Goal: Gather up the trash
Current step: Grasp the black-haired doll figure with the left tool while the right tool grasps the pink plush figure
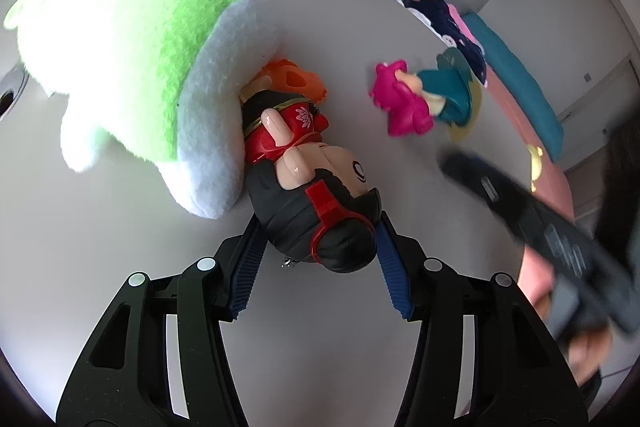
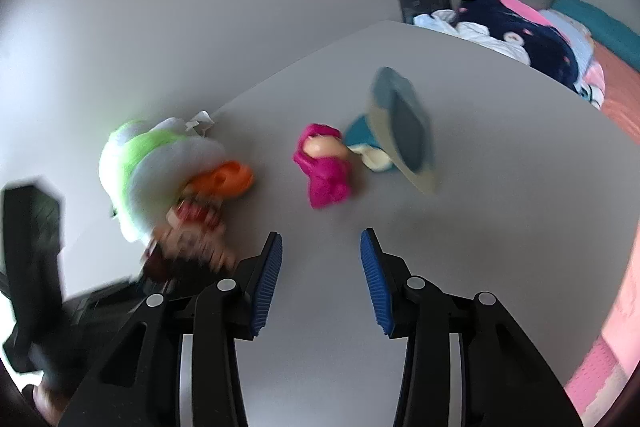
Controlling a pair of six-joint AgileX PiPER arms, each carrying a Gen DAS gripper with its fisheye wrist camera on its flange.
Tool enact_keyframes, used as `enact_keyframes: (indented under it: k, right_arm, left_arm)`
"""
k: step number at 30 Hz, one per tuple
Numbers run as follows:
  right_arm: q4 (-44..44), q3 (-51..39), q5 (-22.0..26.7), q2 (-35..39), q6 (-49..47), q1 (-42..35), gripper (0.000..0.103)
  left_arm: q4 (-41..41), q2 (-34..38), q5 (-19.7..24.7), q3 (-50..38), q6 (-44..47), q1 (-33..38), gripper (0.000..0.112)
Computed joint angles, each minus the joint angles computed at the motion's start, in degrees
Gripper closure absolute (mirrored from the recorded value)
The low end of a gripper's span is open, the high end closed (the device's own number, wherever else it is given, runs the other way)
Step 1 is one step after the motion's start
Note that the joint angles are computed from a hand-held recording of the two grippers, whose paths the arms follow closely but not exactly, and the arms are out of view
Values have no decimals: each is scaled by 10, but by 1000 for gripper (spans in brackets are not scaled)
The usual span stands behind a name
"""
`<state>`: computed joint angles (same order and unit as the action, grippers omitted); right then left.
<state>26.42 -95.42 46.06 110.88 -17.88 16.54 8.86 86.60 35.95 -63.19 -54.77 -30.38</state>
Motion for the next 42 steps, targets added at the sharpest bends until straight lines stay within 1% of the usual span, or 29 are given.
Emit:
enact_keyframes:
  k: [3,7,10,13,16,17,20,22,23,25,27,28,30,34,38,39,40,41,42]
  right_arm:
    - [-56,-84,20,53,56,23,59]
    - [-124,-148,28,95,115,46,59]
    - [-168,-203,48,135,154,59,59]
    - [-203,-243,50,165,180,69,56]
    - [-219,-256,44,176,196,75,51]
    - [-217,-255,37,176,194,75,51]
    - [-230,-270,39,186,192,82,50]
    - [-239,-293,56,201,174,88,68]
    - [-234,-291,56,199,169,88,69]
    - [-207,-273,53,188,153,82,69]
    - [-179,-234,39,165,139,75,69]
    - [-166,-208,28,147,131,72,69]
    - [-143,-155,1,109,115,67,69]
    - [-88,-37,-45,13,78,52,69]
    - [-48,55,-74,-72,41,33,69]
    - [-33,84,-82,-99,28,24,69]
    - [-14,111,-85,-125,12,13,69]
    - [9,144,-88,-158,-9,-1,69]
    - [25,163,-88,-178,-24,-12,69]
  left_arm:
    - [5,-18,1,15,-1,-7,59]
    - [4,-55,0,52,4,-21,60]
    - [4,-77,-4,75,8,-31,60]
    - [17,-96,-3,98,-6,-51,60]
    - [26,-118,-3,119,-23,-63,60]
    - [27,-123,-2,124,-26,-66,60]
    - [33,-139,1,137,-34,-68,60]
    - [39,-140,1,139,-45,-71,60]
    - [40,-141,1,140,-46,-71,61]
    - [48,-143,-2,143,-57,-75,61]
    - [66,-168,6,159,-79,-92,61]
    - [81,-161,10,152,-96,-100,61]
    - [107,-171,19,151,-119,-119,61]
    - [168,-174,47,134,-175,-167,61]
    - [214,-183,71,123,-230,-217,61]
    - [233,-183,84,116,-249,-240,61]
    - [245,-178,94,106,-261,-256,61]
    - [259,-159,101,84,-272,-271,61]
    - [277,-151,119,70,-287,-297,61]
